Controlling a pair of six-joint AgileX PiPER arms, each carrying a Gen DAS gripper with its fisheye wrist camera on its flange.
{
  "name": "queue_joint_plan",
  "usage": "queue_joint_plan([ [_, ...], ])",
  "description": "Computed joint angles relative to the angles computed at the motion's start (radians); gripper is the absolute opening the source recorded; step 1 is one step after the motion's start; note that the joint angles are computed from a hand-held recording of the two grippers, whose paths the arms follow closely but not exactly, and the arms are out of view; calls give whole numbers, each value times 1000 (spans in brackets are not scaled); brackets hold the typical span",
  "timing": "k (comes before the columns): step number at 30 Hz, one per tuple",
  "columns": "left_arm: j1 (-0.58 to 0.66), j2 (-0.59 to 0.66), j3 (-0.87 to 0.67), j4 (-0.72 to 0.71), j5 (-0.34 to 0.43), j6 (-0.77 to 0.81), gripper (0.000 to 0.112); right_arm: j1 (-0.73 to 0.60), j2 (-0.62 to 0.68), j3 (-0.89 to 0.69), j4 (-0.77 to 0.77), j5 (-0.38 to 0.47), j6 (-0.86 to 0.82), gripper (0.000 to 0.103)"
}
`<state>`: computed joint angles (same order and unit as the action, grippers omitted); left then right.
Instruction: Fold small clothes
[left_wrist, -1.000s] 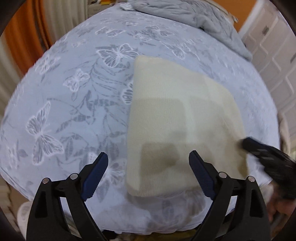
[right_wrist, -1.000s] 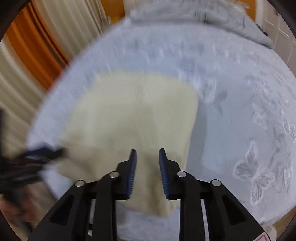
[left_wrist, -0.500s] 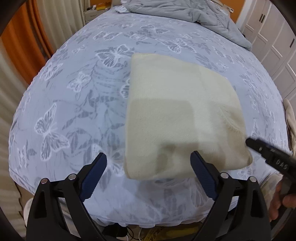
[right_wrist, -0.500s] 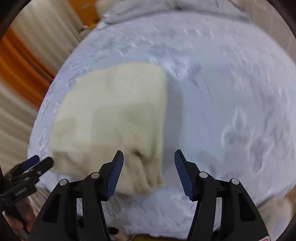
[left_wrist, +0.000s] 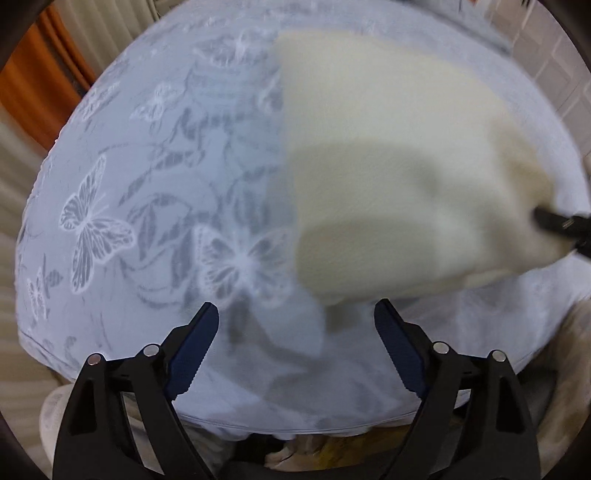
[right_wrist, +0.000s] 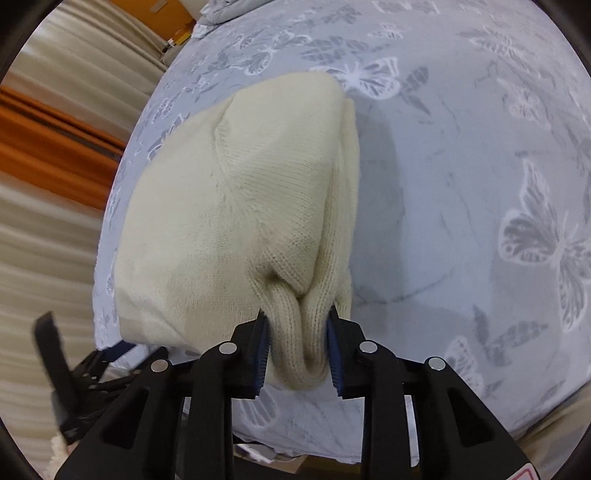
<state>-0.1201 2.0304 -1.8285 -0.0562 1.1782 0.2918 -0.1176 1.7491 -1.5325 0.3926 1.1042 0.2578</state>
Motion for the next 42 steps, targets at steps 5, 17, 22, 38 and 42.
queue_joint_plan([
  [5, 75, 17, -43, -140, 9, -18, 72, -21, 9, 17, 41, -6, -11, 30],
  [17, 46, 6, 28, -41, -74, -84, 76, -7, 12, 32, -102, -45, -25, 25],
  [22, 33, -41, 86, 1, -96, -83, 76, 66, -18, -11, -232, -28, 27, 25],
  [38, -96, -281, 280, 78, -196, -170, 89, 264, -392, 307, -603, -101, 413, 71],
  [42, -139, -318, 330, 112, -245, -189, 89, 313, -429, 396, -662, -96, 530, 75],
])
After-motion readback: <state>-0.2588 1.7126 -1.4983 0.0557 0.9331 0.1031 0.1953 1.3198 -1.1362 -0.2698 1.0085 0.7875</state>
